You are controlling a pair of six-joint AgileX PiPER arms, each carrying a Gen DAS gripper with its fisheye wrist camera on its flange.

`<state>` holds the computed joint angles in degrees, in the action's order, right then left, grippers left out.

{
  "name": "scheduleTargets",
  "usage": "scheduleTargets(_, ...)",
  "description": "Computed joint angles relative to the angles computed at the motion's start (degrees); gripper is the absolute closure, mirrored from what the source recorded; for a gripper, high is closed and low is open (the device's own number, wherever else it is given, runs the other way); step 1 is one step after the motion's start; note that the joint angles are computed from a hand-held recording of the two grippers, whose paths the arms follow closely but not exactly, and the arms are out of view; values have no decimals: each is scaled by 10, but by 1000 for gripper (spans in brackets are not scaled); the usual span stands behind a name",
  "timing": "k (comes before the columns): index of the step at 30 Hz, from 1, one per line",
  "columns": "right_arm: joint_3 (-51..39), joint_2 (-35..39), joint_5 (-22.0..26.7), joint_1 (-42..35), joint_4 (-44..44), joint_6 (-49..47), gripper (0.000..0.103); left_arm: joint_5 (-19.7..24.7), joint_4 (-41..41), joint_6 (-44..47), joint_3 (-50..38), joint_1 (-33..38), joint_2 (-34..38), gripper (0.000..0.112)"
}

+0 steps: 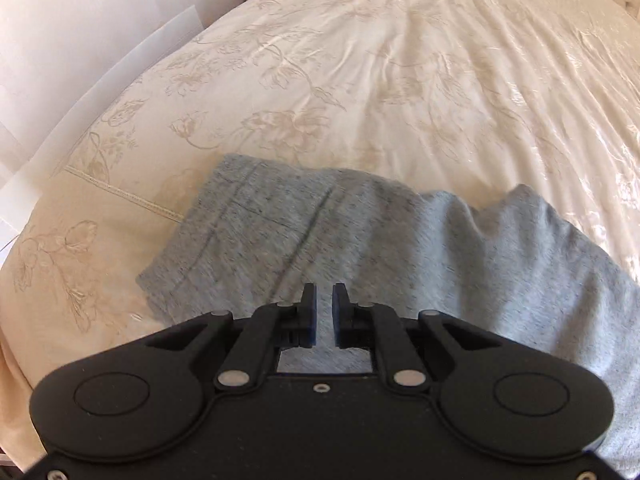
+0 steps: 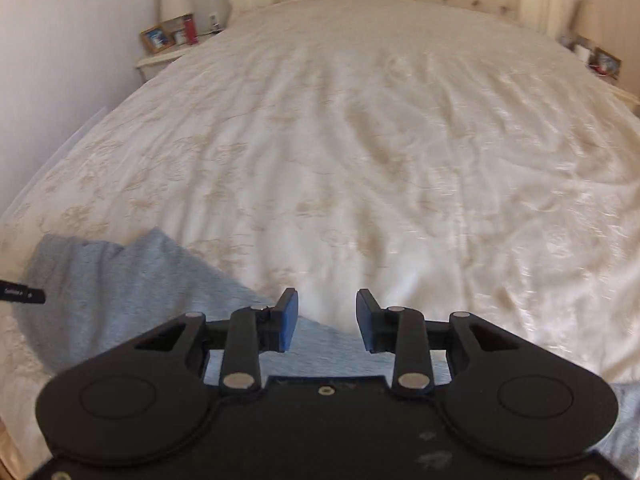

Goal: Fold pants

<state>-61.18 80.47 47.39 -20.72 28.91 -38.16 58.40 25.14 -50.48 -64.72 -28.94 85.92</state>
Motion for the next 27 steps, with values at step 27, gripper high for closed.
scheduleTargets(27, -302, 293, 71, 316, -95, 184, 99, -150, -188, 273, 143, 168, -26, 96)
